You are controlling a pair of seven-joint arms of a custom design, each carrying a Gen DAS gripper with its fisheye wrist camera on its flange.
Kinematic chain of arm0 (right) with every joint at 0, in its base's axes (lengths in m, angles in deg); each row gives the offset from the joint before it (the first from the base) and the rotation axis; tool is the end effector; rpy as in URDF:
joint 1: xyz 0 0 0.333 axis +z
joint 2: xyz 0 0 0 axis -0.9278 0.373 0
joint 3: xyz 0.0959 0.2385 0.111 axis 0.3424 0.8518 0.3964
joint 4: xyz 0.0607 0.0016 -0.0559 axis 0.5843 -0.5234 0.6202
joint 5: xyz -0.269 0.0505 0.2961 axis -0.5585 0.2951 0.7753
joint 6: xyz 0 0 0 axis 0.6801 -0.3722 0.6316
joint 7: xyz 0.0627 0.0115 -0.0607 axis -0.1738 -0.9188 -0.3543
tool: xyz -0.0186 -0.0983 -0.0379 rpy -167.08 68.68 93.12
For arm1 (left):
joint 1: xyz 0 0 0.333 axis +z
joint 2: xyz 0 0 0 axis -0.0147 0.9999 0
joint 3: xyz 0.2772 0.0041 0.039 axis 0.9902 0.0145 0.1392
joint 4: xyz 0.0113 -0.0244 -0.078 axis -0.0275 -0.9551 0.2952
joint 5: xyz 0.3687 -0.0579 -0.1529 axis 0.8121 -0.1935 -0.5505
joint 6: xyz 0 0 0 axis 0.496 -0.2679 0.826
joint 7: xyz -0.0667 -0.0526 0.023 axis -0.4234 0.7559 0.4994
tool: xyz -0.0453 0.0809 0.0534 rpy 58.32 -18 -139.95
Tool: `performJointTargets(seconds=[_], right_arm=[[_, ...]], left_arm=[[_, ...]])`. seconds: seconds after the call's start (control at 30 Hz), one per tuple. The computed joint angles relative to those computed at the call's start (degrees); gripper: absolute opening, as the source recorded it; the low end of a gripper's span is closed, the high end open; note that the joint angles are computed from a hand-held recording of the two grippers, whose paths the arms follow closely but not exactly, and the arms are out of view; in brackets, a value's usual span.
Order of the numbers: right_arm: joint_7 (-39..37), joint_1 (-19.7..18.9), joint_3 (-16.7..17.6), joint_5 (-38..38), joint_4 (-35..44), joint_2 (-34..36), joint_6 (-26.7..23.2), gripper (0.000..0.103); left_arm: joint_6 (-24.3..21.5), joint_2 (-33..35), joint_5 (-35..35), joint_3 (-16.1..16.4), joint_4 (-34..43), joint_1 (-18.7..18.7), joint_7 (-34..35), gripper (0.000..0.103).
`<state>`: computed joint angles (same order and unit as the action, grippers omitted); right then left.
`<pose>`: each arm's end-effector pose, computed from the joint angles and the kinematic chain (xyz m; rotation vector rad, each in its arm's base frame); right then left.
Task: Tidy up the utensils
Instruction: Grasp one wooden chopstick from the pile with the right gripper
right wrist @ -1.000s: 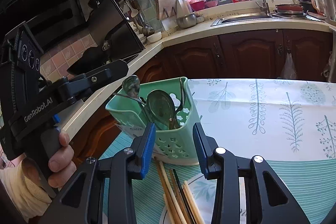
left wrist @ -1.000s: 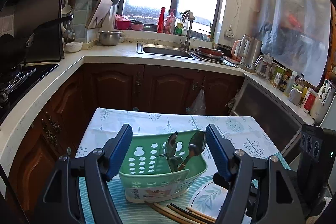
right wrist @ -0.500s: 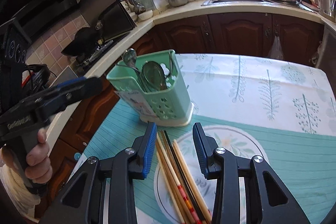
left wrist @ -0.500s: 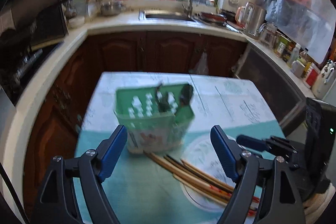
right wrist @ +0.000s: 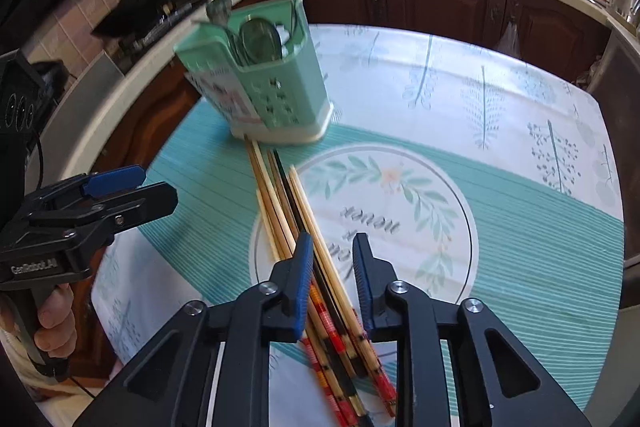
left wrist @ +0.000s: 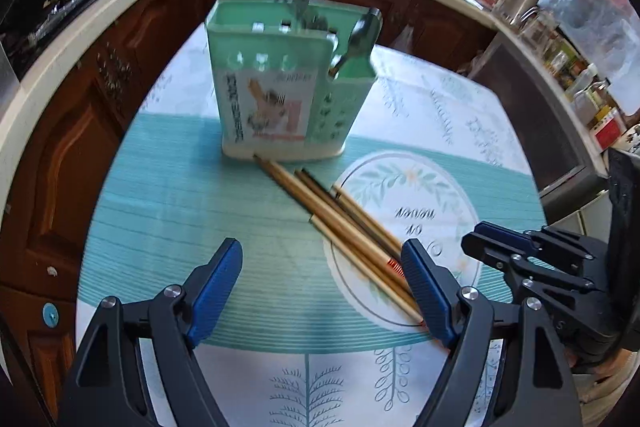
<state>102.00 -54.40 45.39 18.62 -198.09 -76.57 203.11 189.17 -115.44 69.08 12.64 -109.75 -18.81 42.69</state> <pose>0.5135 0.1544 0.4287 -2.3151 1.2540 -0.0778 0.3935 -0.1662 0.4355 -2.2420 1.7052 -0.6677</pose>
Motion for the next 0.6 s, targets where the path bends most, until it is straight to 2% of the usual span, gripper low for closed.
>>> performJointTargets(seconds=[0.07,0.17,0.23,0.37,0.6], right_arm=[[-0.37,-0.08,0.07,-1.45,0.73,1.13,-1.66,0.016],[-0.14,-0.01,0.38,-4.02,3.61,4.05,-5.04,0.016],[-0.41,0.22,0.57,-5.34,5.7,6.2,-6.8,0.016],[0.31,1.37,1.32,-7.94,9.29,9.89,-8.23,0.015],[3.57,3.24,1.34,-13.29,16.44,16.55,-10.97,0.01]], left_arm=[[-0.29,1.81,-2.26,1.45,0.23,-0.94,0.59,0.064],[0.08,5.03,-8.48,4.52,0.72,-3.09,3.57,0.05],[0.71,6.99,-12.74,5.83,1.11,-3.9,5.8,0.045],[1.47,9.42,-17.48,5.43,1.62,-3.04,7.93,0.032],[2.01,10.04,-20.72,4.36,1.38,-1.33,9.68,0.028]])
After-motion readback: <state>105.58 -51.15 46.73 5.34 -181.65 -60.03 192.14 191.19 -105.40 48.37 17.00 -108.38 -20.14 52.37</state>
